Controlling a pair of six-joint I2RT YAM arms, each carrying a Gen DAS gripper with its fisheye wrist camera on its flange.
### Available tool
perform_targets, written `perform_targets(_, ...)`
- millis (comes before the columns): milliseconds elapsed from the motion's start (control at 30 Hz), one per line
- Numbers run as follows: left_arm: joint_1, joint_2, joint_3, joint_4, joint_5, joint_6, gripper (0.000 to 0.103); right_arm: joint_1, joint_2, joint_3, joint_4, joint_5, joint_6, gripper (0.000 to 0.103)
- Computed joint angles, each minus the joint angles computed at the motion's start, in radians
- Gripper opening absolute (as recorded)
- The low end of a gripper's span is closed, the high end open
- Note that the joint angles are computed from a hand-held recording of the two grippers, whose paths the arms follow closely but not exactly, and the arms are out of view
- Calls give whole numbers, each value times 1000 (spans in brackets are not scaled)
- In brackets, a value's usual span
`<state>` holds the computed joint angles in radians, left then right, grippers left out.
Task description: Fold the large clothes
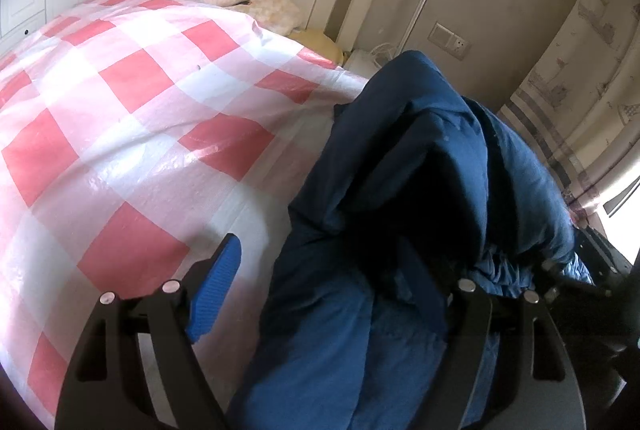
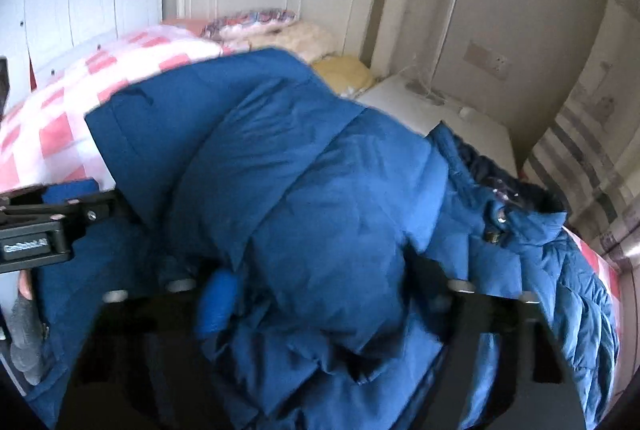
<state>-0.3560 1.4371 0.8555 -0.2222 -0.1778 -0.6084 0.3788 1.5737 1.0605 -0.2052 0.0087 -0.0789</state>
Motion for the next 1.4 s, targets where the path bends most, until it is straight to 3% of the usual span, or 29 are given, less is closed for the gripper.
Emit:
perform_targets(33,-2,-9,-9,9,-10,-1,79,-38,-39,-25,18,-72,46,39)
perform_targets(67,-10,-32,-28,28,-33,-3,79,-87,-89,-61,47,-148,100,36)
perform_targets(200,-53,-122,-96,100,-154,1,80,-304,-279,-184,148,-388,286,33)
perform_targets(267,-67,-151,-117,123,-201,4,85,-481,-365,-247,208,-557,397,33)
perform_targets(367,-59,-154,-121,132,-197,4,87,-703,-382,-277,206,-748,464,34)
perform_targets(433,-50,-133,-103,117,-183,4,87,-790,-346,-275,105,-703,407,38)
perform_targets(467,-45,-125,-96,112,-175,4,87,-812,-305,-262,44,-687,390,57)
perform_targets(500,-42,-119,-90,108,-171,3,87,-829,-260,-250,2,-693,386,68)
perform_targets(533,-39,-112,-84,104,-167,4,87,-863,-201,-257,-11,-738,397,86)
perform_targets(567,-36,-107,-81,102,-164,5,88,-883,-188,-284,28,-772,409,86)
perform_targets(700,-33,-104,-86,102,-159,3,89,-887,-217,-326,113,-764,436,86)
perform_targets(833,-32,-98,-85,98,-153,-1,89,-876,-165,-285,84,-735,443,85)
perform_targets(900,-32,-94,-84,97,-151,-3,90,-878,-148,-257,65,-729,442,79)
perform_targets(1033,-24,-84,-77,87,-133,-3,90,-890,-186,-294,86,-718,454,33)
perform_targets(1067,-22,-84,-77,88,-129,-4,90,-894,-231,-322,102,-722,461,29)
perform_targets(1233,-17,-82,-76,85,-119,-8,90,-908,-484,-428,40,-704,439,28)
perform_targets(1400,-14,-79,-74,82,-111,-10,91,-905,-408,-400,-90,-586,366,33)
